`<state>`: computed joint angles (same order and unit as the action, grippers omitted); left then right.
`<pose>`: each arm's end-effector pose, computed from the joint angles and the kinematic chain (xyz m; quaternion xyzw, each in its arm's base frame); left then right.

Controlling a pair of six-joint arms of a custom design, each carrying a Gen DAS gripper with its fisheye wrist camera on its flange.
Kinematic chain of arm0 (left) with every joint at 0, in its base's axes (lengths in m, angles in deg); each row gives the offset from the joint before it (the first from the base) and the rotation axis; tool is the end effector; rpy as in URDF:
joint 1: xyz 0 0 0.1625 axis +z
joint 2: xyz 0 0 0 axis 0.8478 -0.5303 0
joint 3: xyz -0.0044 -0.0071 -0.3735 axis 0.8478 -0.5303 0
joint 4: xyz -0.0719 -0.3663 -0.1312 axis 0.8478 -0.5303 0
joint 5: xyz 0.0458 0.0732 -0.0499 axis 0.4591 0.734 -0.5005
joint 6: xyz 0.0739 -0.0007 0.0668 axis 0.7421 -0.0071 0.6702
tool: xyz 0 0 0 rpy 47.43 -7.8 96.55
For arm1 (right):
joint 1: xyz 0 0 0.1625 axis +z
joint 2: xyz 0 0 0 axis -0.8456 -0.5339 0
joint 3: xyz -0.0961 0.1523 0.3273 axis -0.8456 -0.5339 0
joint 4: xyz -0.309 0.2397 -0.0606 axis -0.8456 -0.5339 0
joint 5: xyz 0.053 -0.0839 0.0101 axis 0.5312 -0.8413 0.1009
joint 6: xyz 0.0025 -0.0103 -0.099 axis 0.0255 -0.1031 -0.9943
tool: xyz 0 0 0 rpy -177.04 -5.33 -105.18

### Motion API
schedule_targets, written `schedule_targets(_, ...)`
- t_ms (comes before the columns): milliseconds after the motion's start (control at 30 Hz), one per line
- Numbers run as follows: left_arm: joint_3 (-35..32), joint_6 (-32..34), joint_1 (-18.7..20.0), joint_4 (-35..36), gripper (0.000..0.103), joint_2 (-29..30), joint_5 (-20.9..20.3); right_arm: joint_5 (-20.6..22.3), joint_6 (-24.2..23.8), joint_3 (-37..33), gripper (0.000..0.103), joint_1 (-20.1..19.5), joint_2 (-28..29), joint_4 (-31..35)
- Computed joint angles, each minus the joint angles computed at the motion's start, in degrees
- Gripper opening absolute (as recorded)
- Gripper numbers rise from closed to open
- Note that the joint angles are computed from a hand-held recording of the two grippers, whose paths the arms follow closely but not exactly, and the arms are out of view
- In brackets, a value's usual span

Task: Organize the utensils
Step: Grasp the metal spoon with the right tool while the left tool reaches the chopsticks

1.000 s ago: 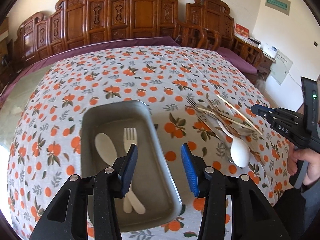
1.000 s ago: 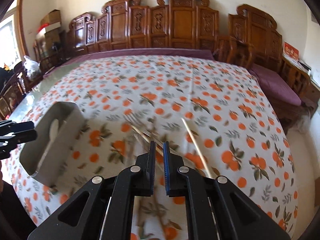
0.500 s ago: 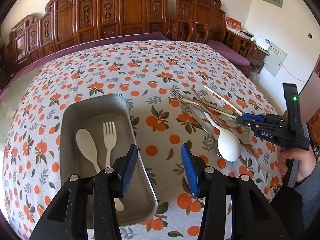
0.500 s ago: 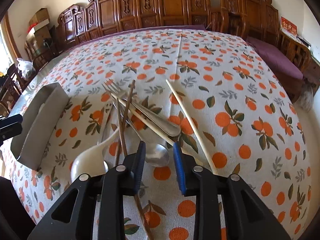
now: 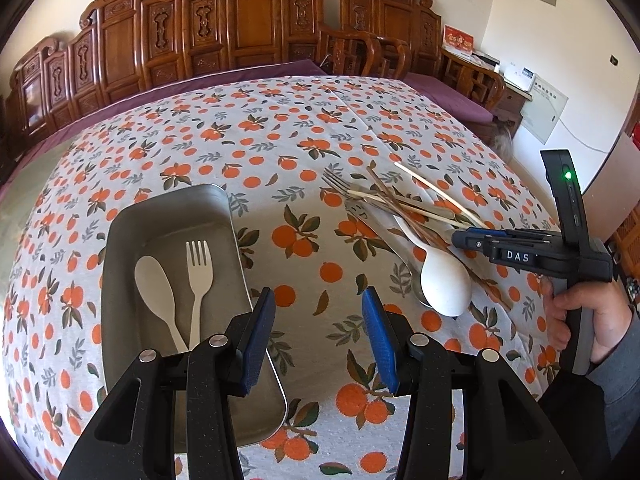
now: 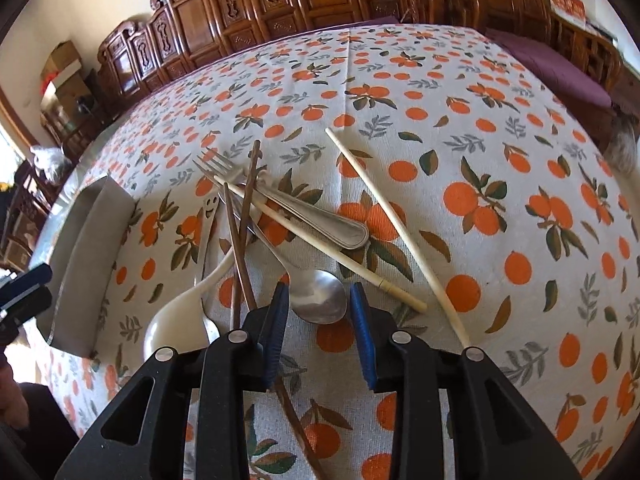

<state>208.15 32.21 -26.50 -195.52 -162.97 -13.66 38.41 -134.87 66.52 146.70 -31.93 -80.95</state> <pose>-0.2102 -0.3355 0.0930 0.4396 0.8704 -0.1191 0.1869 0.0700 -0.2256 0.1512 -0.1347 -0.8872 0.3326 0.2899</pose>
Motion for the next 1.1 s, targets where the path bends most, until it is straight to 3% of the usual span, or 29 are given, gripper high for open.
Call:
schedule_targets(100, 0.13, -0.14, -0.22, -0.07, 0.043, 0.17, -0.02, -2.56, 0.42, 0.4, 0.015, -1.55, -1.06, 0.74)
schedule_targets(267, 0.47, -0.56, -0.87, -0.52, 0.043, 0.48, -0.01, -3.45, 0.2, 0.63, 0.002, -0.76, -2.39, 0.98)
schedule_targets(700, 1.81, -3.17, -3.59, -2.41, 0.043, 2.97, 0.53, 7.4, -2.5, -0.48, 0.002, 8.23, -3.65, -1.06)
schedule_targets(900, 1.51, -4.94, -4.83, -2.72, 0.043, 5.12, 1.04, 8.96, -4.92, 0.25, 0.002, 8.46, -7.24, -1.05)
schedule_targets(1100, 0.88, -7.4, -6.94, -2.13, 0.043, 6.99, 0.78, 6.88, -7.15, 1.7, 0.002, 5.18, -12.78, -0.64)
